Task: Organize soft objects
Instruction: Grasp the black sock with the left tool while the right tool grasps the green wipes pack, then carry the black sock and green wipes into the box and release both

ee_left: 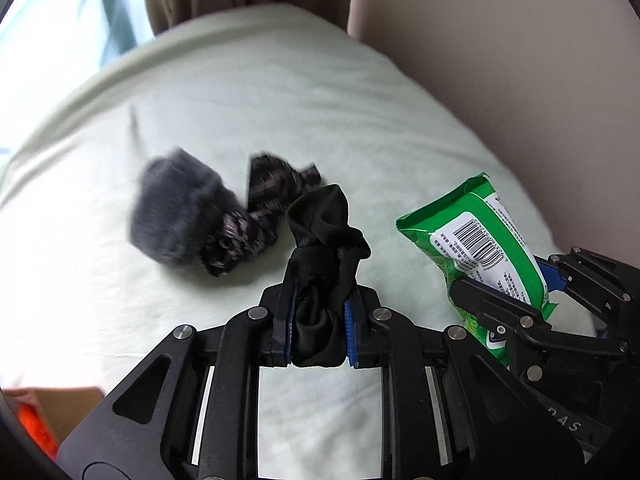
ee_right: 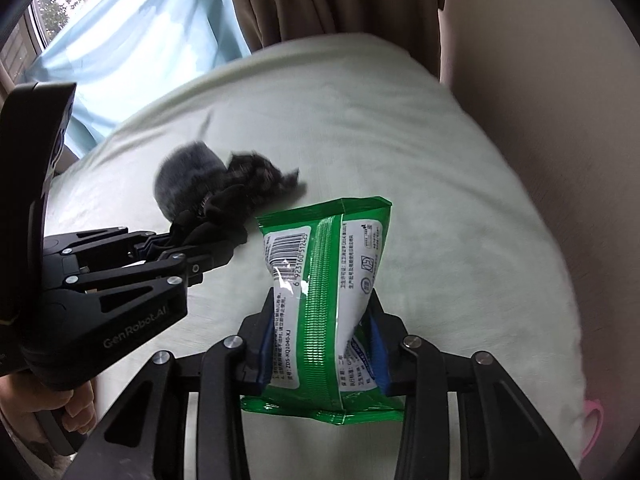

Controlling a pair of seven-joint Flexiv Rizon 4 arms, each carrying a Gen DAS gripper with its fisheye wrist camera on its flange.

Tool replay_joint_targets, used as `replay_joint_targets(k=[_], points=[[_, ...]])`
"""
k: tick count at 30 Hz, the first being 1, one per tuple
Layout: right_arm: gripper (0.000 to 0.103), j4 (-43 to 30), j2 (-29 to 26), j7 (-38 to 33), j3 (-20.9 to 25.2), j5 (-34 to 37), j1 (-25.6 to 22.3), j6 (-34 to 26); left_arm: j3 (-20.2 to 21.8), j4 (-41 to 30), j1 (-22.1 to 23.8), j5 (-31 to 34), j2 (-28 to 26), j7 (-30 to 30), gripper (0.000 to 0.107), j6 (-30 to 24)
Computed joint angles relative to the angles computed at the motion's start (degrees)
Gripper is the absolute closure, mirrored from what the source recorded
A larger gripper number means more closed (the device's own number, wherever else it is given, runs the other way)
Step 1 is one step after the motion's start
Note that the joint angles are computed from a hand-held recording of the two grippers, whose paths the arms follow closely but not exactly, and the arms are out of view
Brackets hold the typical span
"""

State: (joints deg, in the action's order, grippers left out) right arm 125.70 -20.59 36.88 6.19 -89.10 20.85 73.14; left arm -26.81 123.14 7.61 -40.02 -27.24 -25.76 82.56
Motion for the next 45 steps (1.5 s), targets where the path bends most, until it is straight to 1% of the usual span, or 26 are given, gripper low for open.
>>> replay_joint_targets(k=[2,4,6,9,12,14,17,22,26,29,32,35,37,39,41,42,45], points=[[0.068,0.6,2.2,-3.2,1.0,4.1,0.4,-1.2,-1.0,1.3,1.3,-2.3,3.9,-0.2,0.091,-1.7],[0.068,1.0,4.9,-7.1,1.9,9.0,1.5,-3.1,-0.5,2.2,1.5,-5.5,8.0,0.2,0.091,-4.2],[0.068,1.0,8.0,-11.8,3.3,15.0,3.1,-6.3,0.7,2.3,1.5,-8.0,11.5,0.6,0.091,-7.1],[0.068,0.0,11.5,-16.7,4.7,21.2,5.2,-10.1,3.4,2.4,1.3,-10.7,17.2,0.4,0.091,-12.3],[0.068,-2.4,14.3,-21.7,6.8,27.4,7.5,-15.4,7.0,2.0,1.1,-11.5,21.9,-0.5,0.091,-17.2],[0.068,-4.1,15.4,-23.3,7.7,29.6,8.7,-17.7,9.6,1.6,0.9,-11.2,24.5,-1.3,0.091,-20.4],[0.068,-8.9,15.7,-26.1,9.1,32.6,11.3,-22.7,14.1,0.2,1.3,-9.8,27.7,-2.6,0.091,-25.6],[0.068,-18.7,12.3,-30.4,9.8,34.3,16.5,-29.8,22.3,-2.1,2.4,-8.4,30.8,-2.0,0.091,-32.7],[0.068,-26.7,7.3,-32.0,9.0,34.5,21.4,-32.8,28.7,-5.0,3.6,-6.7,30.3,-1.2,0.091,-37.1],[0.068,-32.1,3.2,-33.2,7.5,35.2,24.4,-32.6,33.2,-7.1,4.3,-5.6,29.2,-0.2,0.091,-39.0],[0.068,-38.4,-1.7,-35.2,5.9,36.6,27.9,-32.6,35.9,-9.6,6.3,-4.6,26.7,0.3,0.091,-40.8],[0.068,-44.7,-6.7,-38.1,4.1,39.3,30.6,-32.3,37.4,-11.6,9.2,-3.9,24.4,1.0,0.091,-42.2],[0.068,-47.8,-9.3,-39.8,3.1,41.3,32.0,-31.9,37.6,-12.8,11.0,-3.3,22.7,1.1,0.091,-42.7],[0.068,-52.4,-12.9,-42.4,2.3,44.1,33.1,-32.1,37.7,-13.7,12.7,-2.4,20.9,1.3,0.091,-42.9],[0.068,-56.4,-16.0,-44.6,1.8,47.1,34.3,-32.7,38.0,-14.5,14.6,-0.9,19.3,1.4,0.091,-43.8],[0.068,-57.1,-16.8,-44.9,1.5,48.2,35.0,-32.7,38.1,-15.2,15.5,-0.1,18.5,1.2,0.091,-44.3],[0.068,-62.1,-20.8,-47.2,0.8,52.7,36.1,-33.7,37.8,-16.6,17.4,2.8,15.2,0.5,0.091,-44.3]])
